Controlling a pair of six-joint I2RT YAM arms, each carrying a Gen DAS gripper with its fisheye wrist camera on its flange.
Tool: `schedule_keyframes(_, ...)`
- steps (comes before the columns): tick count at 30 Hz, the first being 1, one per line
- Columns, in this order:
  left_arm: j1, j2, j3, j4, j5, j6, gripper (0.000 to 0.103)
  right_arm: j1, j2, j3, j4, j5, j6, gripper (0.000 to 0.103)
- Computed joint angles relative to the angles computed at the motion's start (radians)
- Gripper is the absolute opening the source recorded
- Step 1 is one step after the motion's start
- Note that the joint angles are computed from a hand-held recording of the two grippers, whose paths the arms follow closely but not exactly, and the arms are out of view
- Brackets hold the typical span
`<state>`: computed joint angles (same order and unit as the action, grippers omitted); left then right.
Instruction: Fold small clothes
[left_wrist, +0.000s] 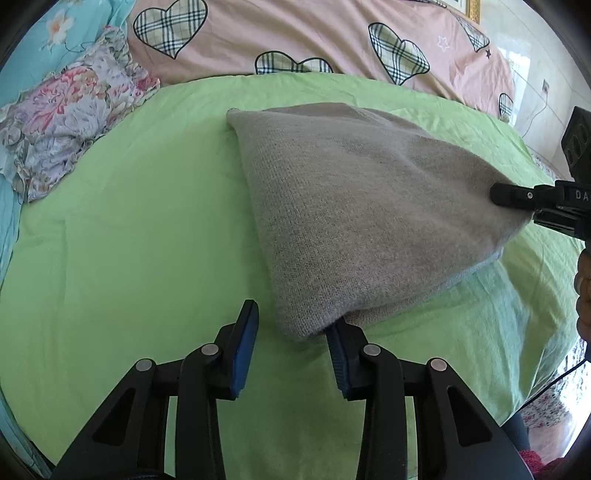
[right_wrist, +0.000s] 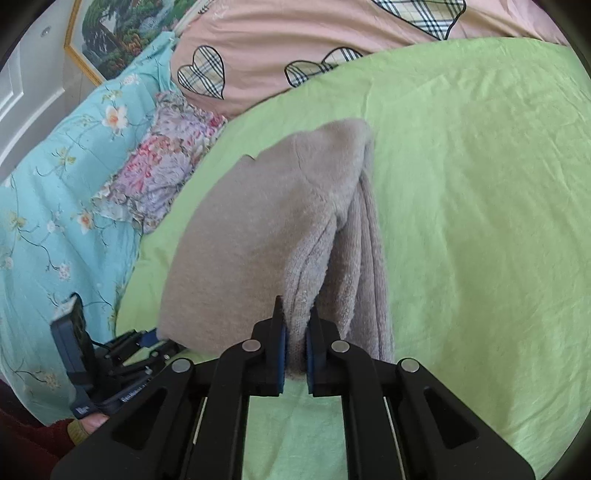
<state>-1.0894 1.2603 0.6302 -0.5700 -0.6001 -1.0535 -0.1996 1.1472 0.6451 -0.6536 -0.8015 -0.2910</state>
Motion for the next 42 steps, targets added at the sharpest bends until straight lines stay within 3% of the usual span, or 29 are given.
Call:
schedule_keyframes(2,0.002,-0.005,0.001,-0.001,0.001,0.007,0.032,-0.018,0.006,0.015,-0.018,-0.027,-0.004,0.009)
schedule_keyframes(3,0.001,-0.006,0.002,-0.004,0.001,0.006,0.024,-0.022,0.004,0.023,-0.027,-0.034,-0.003,0.009)
schedule_keyframes(6,0.021,-0.038,-0.003,0.002,0.043,-0.010,0.014,-0.018,-0.073,0.045,-0.051,-0.028,0.009,0.008)
schedule_keyframes(10,0.011,-0.008,0.040,-0.039,0.054,-0.053,0.012,0.037,-0.189,0.028,-0.032,0.169,-0.032,0.007)
schedule_keyframes(16,0.048,0.012,0.036,-0.019,0.139,-0.080,0.010,0.057,-0.102,-0.121,0.128,0.322,-0.048,0.007)
schedule_keyframes(28,0.075,-0.004,0.012,0.013,0.185,-0.071,0.012,0.040,-0.076,-0.146,0.170,0.320,-0.028,0.007)
schedule_keyframes(32,0.026,-0.090,0.002,-0.029,0.193,-0.042,0.013,-0.022,-0.080,-0.118,0.102,0.270,-0.047,0.022)
schedule_keyframes(35,-0.045,-0.208,-0.025,-0.051,0.164,-0.041,0.014,-0.109,-0.094,-0.081,0.005,0.203,-0.097,0.022)
schedule_keyframes(38,-0.084,-0.285,-0.015,-0.092,0.127,-0.035,0.017,-0.138,-0.143,-0.052,-0.033,0.209,-0.080,0.025)
schedule_keyframes(42,-0.008,-0.304,-0.002,-0.046,0.135,0.064,0.017,-0.065,-0.162,0.011,-0.033,0.152,0.006,0.025)
